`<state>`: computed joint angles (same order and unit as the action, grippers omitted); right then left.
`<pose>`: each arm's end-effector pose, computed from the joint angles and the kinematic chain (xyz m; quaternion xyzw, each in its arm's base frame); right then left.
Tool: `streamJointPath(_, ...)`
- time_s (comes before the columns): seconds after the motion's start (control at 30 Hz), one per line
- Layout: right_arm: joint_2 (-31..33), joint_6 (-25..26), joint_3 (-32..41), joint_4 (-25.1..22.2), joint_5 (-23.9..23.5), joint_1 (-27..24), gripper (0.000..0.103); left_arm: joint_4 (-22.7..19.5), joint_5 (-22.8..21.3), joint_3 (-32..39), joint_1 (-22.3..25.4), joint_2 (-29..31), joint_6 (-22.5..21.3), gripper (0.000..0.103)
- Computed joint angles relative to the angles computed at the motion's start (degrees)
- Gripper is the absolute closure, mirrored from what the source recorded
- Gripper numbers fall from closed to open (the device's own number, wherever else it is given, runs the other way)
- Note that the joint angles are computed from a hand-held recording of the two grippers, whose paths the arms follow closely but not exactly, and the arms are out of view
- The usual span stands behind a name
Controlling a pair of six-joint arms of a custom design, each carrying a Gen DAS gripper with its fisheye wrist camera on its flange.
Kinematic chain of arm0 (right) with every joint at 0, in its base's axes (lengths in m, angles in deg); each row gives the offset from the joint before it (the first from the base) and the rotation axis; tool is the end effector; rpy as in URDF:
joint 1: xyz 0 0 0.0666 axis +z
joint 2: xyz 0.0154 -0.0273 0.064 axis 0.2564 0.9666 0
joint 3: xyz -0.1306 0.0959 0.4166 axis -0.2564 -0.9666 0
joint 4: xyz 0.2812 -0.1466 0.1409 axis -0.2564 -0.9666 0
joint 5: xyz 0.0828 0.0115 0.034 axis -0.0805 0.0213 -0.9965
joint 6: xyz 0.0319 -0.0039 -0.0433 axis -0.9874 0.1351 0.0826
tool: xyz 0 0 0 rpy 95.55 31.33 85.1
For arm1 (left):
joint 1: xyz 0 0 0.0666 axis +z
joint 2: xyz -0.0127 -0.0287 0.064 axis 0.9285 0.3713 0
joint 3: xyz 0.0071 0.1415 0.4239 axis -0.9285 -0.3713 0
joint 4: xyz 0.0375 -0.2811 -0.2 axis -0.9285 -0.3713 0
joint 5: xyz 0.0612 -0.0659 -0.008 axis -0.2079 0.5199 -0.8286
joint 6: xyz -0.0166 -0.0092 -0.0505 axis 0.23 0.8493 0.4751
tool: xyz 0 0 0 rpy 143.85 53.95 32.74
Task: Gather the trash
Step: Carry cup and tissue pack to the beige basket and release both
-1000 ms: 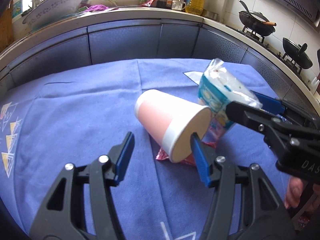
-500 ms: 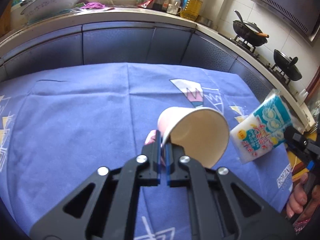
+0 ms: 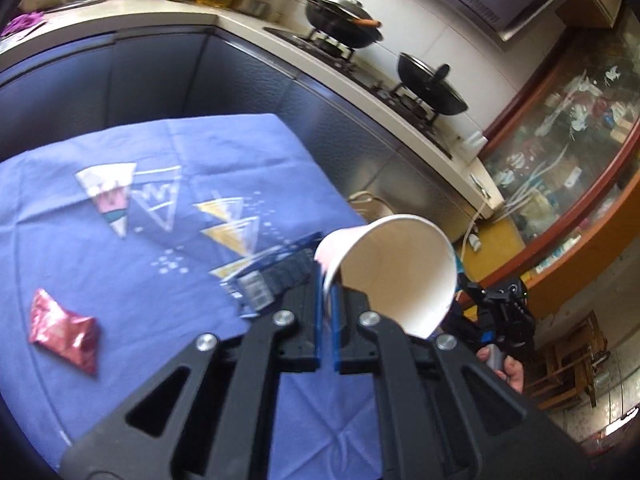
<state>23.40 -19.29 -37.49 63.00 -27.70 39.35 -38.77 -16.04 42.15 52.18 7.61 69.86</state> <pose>0.3791 0.1945 0.3661 0.1221 0.7101 0.6475 0.2483 0.3578 -0.1134 0.4918 -0.0248 0.8929 -0.2741 0.3564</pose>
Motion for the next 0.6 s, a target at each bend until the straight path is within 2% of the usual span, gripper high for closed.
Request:
streamJointPath(0.1, -1.54, -0.53, -2.96, 2.08, 0.49, -6.23, 0.071, -1.13, 0.25, 8.11, -5.15, 7.21, -0.64, 0.1)
streamJointPath(0.2, -1.6, 1.33, -4.0, 1.71, 1.23, -12.04, 0.071, -3.02, -0.03, 17.69, -8.87, 15.91, -2.24, 0.1)
streamJointPath(0.33, 2.05, 2.47, -3.51, 1.67, 1.11, -18.44, 0.071, -8.15, 0.33, 33.32, -11.77, 29.11, -3.11, 0.1)
streamJointPath(0.43, 6.02, 5.09, -1.58, -0.56, 1.24, -20.48, 0.071, -14.85, 1.14, 46.8, -13.19, 39.48, -3.12, 0.1)
streamJointPath(0.6, 12.68, 7.68, 1.95, -3.56, -0.74, -21.64, 0.07, -30.2, -1.42, 70.9, -14.94, 55.76, -4.09, 0.1)
